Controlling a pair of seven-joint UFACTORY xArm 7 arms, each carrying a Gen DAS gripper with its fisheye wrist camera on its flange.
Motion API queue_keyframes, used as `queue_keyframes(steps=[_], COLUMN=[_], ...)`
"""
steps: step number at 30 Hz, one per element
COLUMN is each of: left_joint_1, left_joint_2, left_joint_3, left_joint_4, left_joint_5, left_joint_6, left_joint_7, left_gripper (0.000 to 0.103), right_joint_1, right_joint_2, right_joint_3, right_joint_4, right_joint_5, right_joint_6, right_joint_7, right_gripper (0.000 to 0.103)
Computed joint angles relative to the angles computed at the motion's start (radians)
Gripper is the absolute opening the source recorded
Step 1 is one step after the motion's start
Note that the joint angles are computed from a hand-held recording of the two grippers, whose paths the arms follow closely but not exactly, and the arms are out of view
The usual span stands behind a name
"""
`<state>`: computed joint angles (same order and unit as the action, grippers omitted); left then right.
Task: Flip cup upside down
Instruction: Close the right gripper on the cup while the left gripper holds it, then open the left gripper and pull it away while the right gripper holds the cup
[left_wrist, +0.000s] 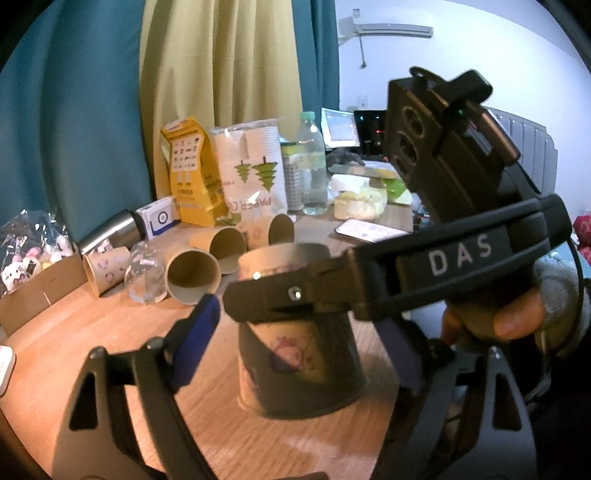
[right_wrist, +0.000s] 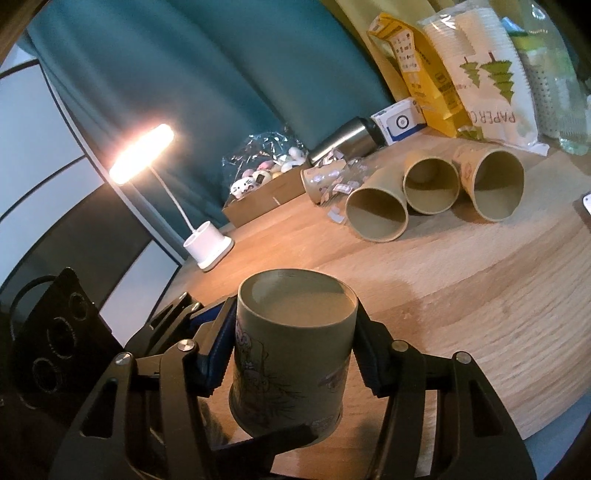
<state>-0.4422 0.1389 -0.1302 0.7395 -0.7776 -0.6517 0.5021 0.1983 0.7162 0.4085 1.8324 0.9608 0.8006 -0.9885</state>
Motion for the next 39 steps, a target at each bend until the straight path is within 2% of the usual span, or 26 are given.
queue_keyframes(steps=[5,11,16,22,29,39], left_joint_1=[0.008,0.016,0.013,0.039,0.063,0.088], left_joint_2=[-0.003,-0.004,0.005,0.011,0.022,0.028], left_joint_3=[0.004,0.012,0.022,0.033,0.027,0.017], left_joint_4=[0.002,0.005,0.029,0.054,0.076,0.087], left_joint_5=[-0.001,-0.016,-0.126,-0.268,-0.4,-0.465], left_joint_6=[0.021,0.031,0.02,-0.002,-0.013,-0.003], left_joint_7=[-0.016,-0.035,0.003,-0.001,0.054,0.073], left_gripper=[0.086,0.086,0.086,0.086,0.086,0.086], right_joint_1=[0.023,0.051,0.075,0.058,0.057,0.054], right_joint_2=[0.002,0.034,0.085,0.13,0.154,0.161], right_joint_3=[0.0,0.012,0.04,0.136,0.155,0.186], right_joint_4=[0.013,0.063,0.119,0.1,0.081,0.01], right_joint_5=[-0.005,-0.032,-0.086,-0.134,-0.242,-0.384], right_joint_6=[-0.086,-0.238,-0.403,-0.602,-0.633,-0.735], right_joint_7=[-0.013,-0.025,-0.045,-0.139,-0.08,-0.03], right_gripper=[0.06,0.06,0.06,0.06,0.061,0.061])
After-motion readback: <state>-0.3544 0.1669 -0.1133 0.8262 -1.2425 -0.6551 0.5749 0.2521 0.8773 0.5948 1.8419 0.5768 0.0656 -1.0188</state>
